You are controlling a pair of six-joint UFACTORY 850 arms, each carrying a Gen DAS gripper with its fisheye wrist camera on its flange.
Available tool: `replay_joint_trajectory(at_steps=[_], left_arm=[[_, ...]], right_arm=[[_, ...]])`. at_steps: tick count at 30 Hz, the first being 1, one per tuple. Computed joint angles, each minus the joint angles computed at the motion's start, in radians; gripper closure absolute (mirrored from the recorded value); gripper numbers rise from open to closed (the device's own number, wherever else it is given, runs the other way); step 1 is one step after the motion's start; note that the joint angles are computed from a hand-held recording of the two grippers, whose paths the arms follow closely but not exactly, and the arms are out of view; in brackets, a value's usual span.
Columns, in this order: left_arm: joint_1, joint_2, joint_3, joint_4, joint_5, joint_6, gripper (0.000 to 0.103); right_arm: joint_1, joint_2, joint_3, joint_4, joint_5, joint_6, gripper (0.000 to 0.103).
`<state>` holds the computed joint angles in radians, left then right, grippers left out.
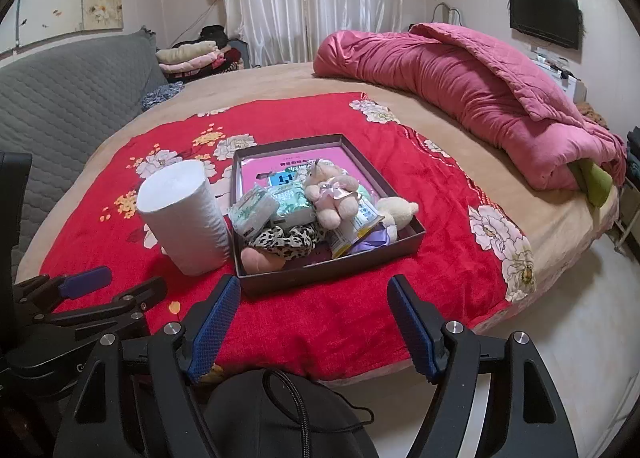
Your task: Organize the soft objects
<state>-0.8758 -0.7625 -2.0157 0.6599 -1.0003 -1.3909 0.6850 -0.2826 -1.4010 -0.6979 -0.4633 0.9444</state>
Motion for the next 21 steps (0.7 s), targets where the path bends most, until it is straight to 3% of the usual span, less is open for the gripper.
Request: replay_joint_trajectory(at_steps=[21], left_arm=[[0.013,-0.009,0.012,-0.053,0.048,0.036,0.036]], right_arm=[[-0.004,-0.008,-0.004,0.038,0.006,-0.045,0.026]])
